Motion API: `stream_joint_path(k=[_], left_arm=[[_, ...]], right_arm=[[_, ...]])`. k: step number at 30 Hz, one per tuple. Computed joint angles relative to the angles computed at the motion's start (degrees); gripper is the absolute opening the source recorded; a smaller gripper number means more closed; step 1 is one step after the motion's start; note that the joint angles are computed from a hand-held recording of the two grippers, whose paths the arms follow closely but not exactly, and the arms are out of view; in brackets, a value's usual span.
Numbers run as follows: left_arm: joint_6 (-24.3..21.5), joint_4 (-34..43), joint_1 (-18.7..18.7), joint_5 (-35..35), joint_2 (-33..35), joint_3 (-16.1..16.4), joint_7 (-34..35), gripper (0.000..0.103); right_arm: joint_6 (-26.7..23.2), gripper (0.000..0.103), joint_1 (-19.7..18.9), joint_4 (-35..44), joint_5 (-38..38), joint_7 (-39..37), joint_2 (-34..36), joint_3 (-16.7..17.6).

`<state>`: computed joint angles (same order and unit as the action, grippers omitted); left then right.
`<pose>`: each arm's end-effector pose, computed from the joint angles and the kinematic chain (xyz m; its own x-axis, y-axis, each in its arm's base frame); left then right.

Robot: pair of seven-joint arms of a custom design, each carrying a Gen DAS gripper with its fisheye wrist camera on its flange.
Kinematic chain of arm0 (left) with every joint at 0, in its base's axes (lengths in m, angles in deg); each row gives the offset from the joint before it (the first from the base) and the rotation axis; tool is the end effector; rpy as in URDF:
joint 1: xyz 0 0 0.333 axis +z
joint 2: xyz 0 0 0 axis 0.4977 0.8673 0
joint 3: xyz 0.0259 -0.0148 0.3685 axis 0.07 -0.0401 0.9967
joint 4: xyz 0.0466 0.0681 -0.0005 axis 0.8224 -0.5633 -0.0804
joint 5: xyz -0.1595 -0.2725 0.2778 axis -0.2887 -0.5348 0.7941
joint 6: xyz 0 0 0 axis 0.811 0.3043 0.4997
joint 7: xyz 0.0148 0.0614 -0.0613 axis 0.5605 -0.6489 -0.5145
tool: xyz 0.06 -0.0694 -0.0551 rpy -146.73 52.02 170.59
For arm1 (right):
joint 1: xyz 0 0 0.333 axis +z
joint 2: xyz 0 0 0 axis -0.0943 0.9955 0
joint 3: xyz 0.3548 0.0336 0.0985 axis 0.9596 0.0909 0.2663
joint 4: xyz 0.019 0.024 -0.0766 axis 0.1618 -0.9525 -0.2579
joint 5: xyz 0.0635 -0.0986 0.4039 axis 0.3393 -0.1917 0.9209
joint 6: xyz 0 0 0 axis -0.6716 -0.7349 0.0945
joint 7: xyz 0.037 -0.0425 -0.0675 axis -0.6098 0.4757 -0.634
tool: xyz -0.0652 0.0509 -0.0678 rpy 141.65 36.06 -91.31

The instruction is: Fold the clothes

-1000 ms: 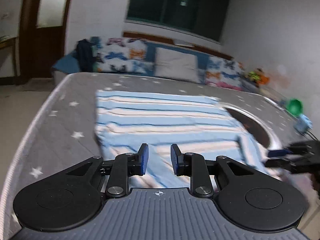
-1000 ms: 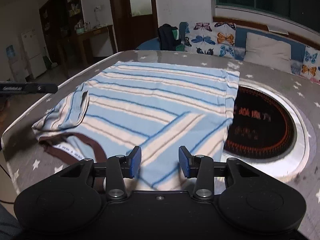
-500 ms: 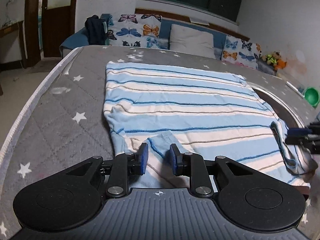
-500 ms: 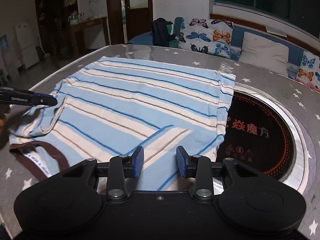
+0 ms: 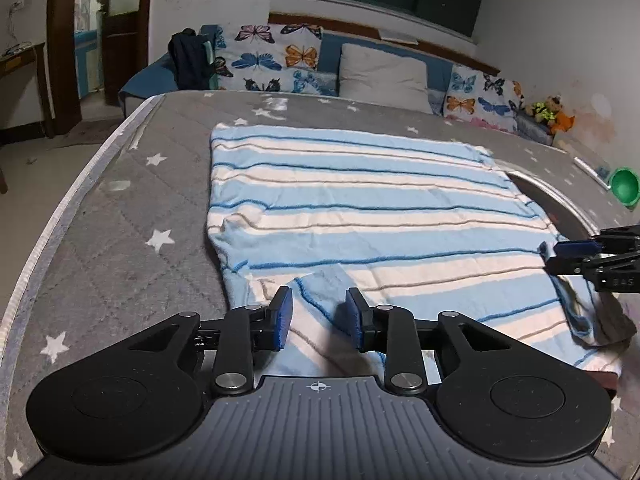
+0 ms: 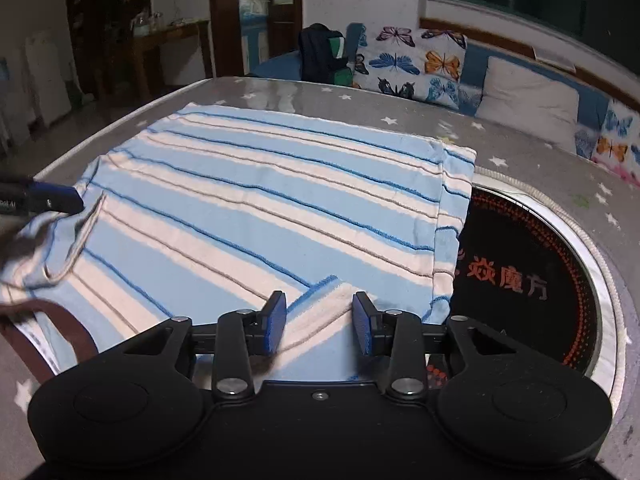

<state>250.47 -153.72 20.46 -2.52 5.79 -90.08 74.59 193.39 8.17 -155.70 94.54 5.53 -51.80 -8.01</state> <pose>0.6096 -0.2166 0.4638 -0.0091 -0.9904 0.1377 -0.6458 -0.0994 -0.7570 0.7105 0.2197 0.4646 0.5878 -0.8090 0.0062 -0.5389 -0.3972 -0.7428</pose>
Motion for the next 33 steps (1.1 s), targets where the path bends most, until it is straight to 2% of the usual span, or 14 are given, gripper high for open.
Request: stream_joint_path(k=[5,8,12,17,21,24,27,33], left_arm=[[0.07,-1.61,-0.4,3.79,-1.96,0.08,-2.41,0.032],[-0.13,-3.09,-0.76,8.71,-3.67,-0.03,-6.6,0.034],[-0.59,-4.08,-0.05,9.33,-4.29,-1.51,-6.66,0.035],[-2.3,-4.37,-0.14,9.46,-4.54,-2.62,-5.69,0.035],[-2.21,-5.16,0.0,12.65,-5.75,-2.66,-7.99,0.037],[-1.11,-5.78,0.67,12.46,-5.85,-2.87,-8.29,0.038],[-1.16,-6.11,0.95,9.62,-5.43,-3.31,-5.8,0.038],[-0.23,-7.17,1.13,4.72,-6.08,-3.59,0.77,0.038]], right_arm=[[-1.03,0.039,-2.63,-5.08,5.04,-7.68,-4.87,2.85],[-1.41,0.039,-2.37,-8.12,7.84,-11.58,-7.29,2.81],[-1.54,0.039,-1.41,-11.58,12.08,-16.82,-9.82,2.53],[1.1,0.039,0.47,-12.32,15.43,-20.81,-9.46,2.65],[0.6,0.039,0.49,-13.26,17.13,-21.44,-10.89,2.04],[0.95,0.039,0.57,-15.3,17.64,-19.78,-12.67,0.7],[0.39,0.039,0.98,-16.52,14.44,-15.49,-12.95,-0.94],[-1.9,0.04,0.07,-16.83,15.37,-17.04,-14.3,-0.98]])
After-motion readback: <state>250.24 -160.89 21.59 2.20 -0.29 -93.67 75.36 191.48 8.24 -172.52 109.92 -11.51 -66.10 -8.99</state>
